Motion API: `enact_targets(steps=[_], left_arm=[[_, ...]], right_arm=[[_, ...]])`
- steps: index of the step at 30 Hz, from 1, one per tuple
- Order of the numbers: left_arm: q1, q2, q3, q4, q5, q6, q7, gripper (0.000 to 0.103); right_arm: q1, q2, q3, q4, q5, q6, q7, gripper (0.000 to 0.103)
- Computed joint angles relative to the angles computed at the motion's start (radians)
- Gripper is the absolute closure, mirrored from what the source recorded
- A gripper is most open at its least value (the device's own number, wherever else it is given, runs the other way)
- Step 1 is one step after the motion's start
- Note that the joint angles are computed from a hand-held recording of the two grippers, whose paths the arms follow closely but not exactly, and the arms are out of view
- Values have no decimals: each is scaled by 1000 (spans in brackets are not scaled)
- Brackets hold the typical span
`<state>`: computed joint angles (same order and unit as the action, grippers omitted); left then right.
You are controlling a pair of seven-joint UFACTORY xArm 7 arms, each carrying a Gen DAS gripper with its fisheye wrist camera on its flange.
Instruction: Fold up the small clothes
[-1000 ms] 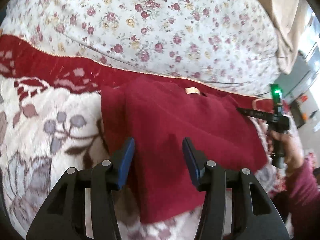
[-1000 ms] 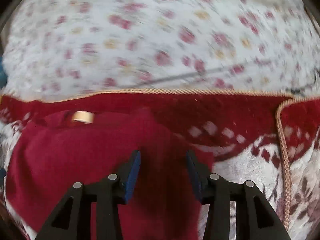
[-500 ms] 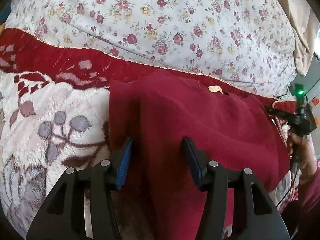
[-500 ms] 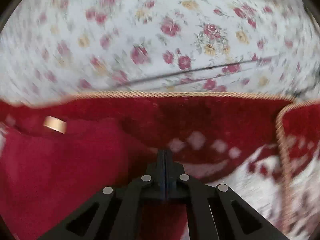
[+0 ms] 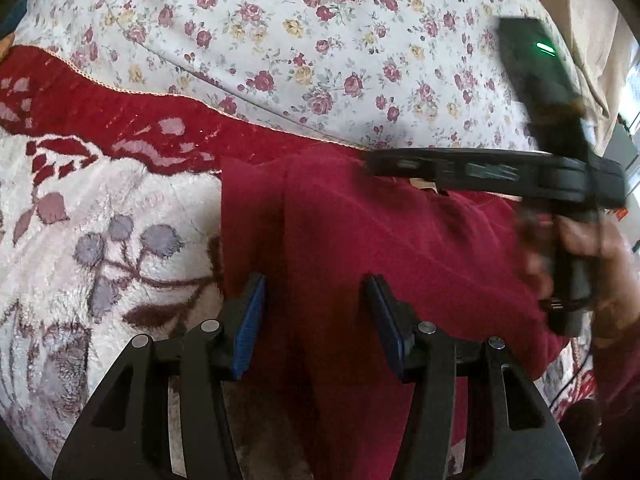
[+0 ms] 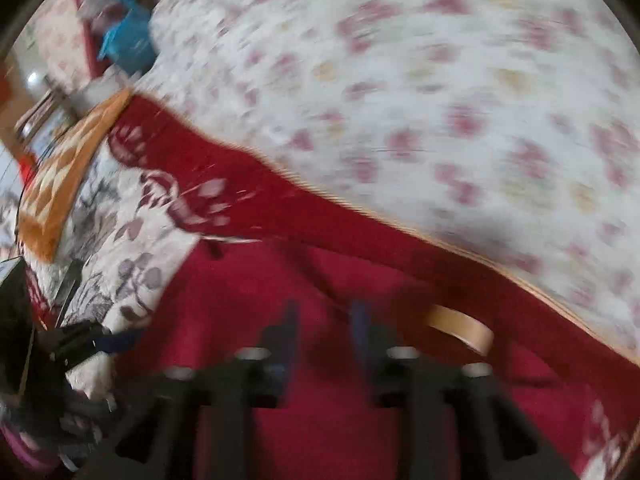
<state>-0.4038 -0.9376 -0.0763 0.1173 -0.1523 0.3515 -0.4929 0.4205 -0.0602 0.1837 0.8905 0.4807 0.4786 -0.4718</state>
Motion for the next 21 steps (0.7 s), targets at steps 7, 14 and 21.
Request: enact_targets(steps=[7, 14, 21], left_arm=[[-32, 7, 60, -10, -34, -34, 45, 50], [-34, 18, 61, -8, -52, -44, 64, 49], [-25, 35, 52, -5, -55, -58, 63, 49]], right_arm=[[45, 217, 37, 142, -78, -30, 17, 62], [-9, 208, 97, 119, 9, -123, -56, 95], [47, 277, 60, 146, -199, -188, 188, 95]])
